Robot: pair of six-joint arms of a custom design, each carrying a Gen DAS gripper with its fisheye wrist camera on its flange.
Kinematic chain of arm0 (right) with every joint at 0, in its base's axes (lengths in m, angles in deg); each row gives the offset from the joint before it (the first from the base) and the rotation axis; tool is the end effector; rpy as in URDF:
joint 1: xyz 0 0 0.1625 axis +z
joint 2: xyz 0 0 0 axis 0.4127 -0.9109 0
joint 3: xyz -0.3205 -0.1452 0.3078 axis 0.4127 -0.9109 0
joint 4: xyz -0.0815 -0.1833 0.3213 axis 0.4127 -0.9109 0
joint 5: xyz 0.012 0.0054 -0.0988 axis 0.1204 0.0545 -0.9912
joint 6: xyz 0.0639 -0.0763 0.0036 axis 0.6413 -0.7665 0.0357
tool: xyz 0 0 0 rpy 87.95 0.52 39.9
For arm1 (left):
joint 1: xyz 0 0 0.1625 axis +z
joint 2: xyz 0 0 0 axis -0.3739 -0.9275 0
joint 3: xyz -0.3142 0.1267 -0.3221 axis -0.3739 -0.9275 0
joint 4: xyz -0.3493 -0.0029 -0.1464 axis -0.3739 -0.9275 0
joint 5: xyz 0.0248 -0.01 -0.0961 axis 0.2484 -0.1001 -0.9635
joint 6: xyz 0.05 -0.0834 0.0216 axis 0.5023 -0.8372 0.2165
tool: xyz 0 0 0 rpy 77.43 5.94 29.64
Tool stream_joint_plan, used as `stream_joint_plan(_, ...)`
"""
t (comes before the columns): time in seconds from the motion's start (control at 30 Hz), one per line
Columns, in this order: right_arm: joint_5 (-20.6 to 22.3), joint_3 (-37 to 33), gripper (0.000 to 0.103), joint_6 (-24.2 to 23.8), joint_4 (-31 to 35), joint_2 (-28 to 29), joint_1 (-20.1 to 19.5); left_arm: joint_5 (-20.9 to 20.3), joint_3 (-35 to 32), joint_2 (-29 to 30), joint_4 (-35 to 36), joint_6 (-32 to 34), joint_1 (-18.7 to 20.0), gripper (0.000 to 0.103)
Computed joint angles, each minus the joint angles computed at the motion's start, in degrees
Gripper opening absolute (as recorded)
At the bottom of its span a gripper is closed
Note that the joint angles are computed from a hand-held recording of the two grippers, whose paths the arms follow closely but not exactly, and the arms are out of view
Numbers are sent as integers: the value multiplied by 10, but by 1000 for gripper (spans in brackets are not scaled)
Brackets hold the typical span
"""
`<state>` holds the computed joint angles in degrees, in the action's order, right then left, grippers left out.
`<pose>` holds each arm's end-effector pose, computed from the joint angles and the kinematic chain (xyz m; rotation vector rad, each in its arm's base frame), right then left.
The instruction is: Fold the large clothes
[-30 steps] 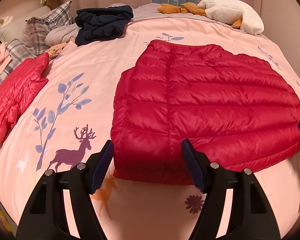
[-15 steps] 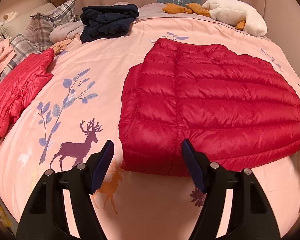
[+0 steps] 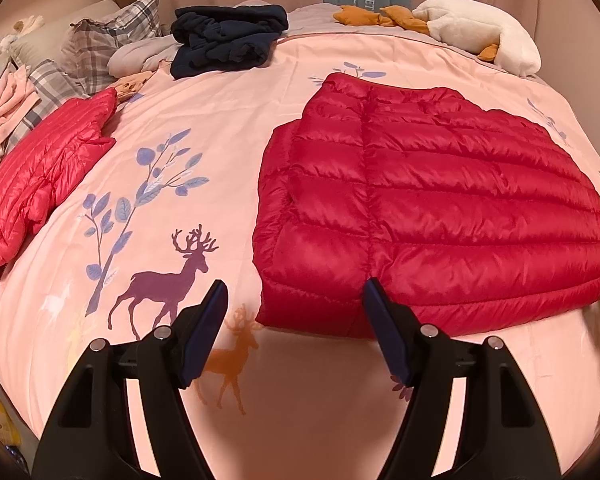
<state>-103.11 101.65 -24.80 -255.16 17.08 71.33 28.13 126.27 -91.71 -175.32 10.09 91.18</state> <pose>0.1613 -0.7565 0.0620 0.5882 -2.3589 0.6854 -0.0048 -0.6412 0.2291 -0.1257 2.0451 -0.9058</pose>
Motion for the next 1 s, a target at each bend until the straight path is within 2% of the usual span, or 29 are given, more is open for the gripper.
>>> stream_joint_plan(1.0,-11,13,90,5,-11,-13,-4,23,7,-10,13,-24,2,71)
